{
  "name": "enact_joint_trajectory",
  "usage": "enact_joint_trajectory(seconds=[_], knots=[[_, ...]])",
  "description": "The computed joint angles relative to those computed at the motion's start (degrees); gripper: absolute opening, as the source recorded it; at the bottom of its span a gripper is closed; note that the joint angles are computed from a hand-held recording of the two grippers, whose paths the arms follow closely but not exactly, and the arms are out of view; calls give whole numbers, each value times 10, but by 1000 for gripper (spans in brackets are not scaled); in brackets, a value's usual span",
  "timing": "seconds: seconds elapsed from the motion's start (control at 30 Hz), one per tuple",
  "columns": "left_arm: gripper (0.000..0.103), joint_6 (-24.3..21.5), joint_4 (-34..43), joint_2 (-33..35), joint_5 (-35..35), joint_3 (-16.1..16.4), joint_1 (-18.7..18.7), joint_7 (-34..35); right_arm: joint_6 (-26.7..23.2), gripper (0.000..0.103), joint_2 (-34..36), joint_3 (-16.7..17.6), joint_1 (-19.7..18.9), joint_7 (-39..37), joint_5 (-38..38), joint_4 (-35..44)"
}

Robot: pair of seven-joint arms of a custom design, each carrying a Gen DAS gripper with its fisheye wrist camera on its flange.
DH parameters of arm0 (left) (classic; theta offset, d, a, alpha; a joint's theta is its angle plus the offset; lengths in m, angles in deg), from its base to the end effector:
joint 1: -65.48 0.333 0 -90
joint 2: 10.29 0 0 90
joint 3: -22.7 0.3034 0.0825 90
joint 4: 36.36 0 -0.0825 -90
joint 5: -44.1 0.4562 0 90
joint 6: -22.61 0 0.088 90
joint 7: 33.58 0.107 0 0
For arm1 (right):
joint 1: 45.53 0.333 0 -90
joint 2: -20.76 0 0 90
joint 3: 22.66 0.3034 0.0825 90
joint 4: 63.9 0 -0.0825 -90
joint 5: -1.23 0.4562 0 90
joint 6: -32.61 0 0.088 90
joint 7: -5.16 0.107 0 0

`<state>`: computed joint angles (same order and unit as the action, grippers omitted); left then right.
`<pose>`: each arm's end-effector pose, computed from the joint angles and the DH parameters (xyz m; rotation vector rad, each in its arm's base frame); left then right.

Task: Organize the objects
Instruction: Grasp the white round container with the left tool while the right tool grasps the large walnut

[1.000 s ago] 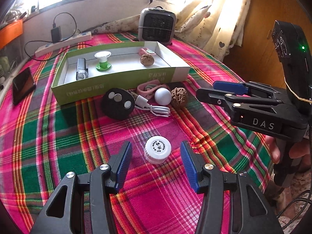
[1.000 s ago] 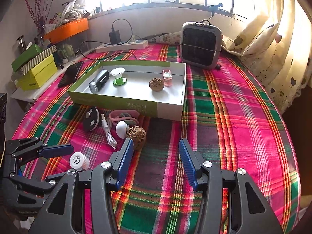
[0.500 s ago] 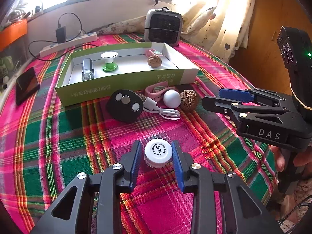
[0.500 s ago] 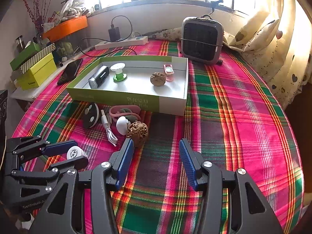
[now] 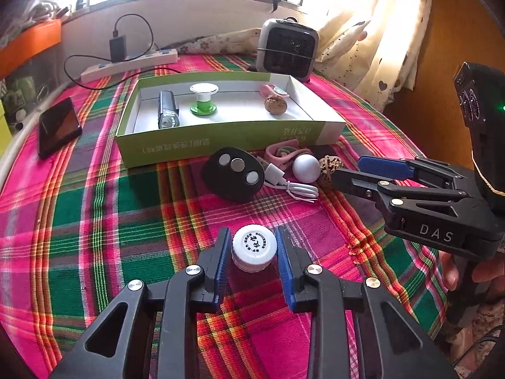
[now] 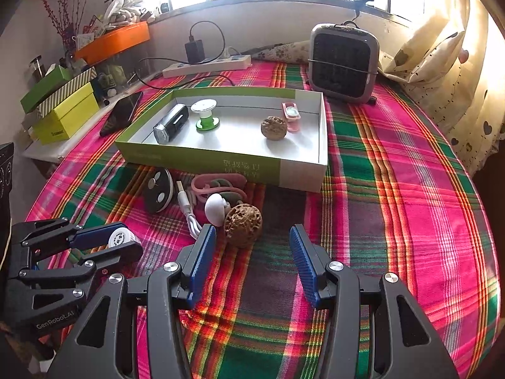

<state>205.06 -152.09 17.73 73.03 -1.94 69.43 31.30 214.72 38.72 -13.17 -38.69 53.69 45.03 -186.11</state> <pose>0.6288 -0.2721 0.2445 -1.5893 2.1925 -0.9738 0.6370 0.1188 0.2610 -1.9328 1.5679 -0.5282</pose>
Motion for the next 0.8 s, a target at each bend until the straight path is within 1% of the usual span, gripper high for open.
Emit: enact_joint_trajectory(seconds=[0.17, 0.23, 0.3, 0.37, 0.47, 0.5, 0.53, 0.57, 0.67, 0.73, 0.77, 0.8], knots=[[26, -1, 5, 2, -1, 8, -6, -6, -9, 50, 12, -41, 39, 34, -31, 13], [26, -2, 7, 3, -1, 8, -6, -7, -13, 50, 17, -47, 43, 46, -39, 18], [26, -3, 9, 3, -1, 11, -9, -9, -22, 50, 23, -67, 59, 67, -56, 24], [26, -3, 10, 5, -2, 12, -9, -10, -24, 50, 27, -73, 63, 79, -68, 28], [26, -5, 14, 8, -3, 10, -7, -9, -24, 50, 31, -53, 44, 73, -65, 32], [26, -5, 15, 8, -4, 11, -8, -9, -26, 50, 32, -53, 43, 74, -67, 33], [26, -5, 15, 8, -4, 11, -8, -9, -30, 50, 34, -63, 51, 83, -74, 34], [26, -5, 15, 9, -5, 9, -6, -9, -28, 50, 34, -67, 55, 88, -77, 33], [27, -6, 18, 10, -5, 11, -9, -9, -29, 50, 34, -47, 35, 78, -69, 34], [27, -7, 19, 10, -6, 10, -8, -8, -28, 45, 34, -38, 27, 71, -63, 35], [27, -7, 19, 10, -6, 10, -8, -8, -28, 40, 34, -31, 20, 65, -59, 35], [27, -7, 19, 10, -6, 10, -8, -8, -29, 38, 34, -28, 17, 60, -56, 36]])
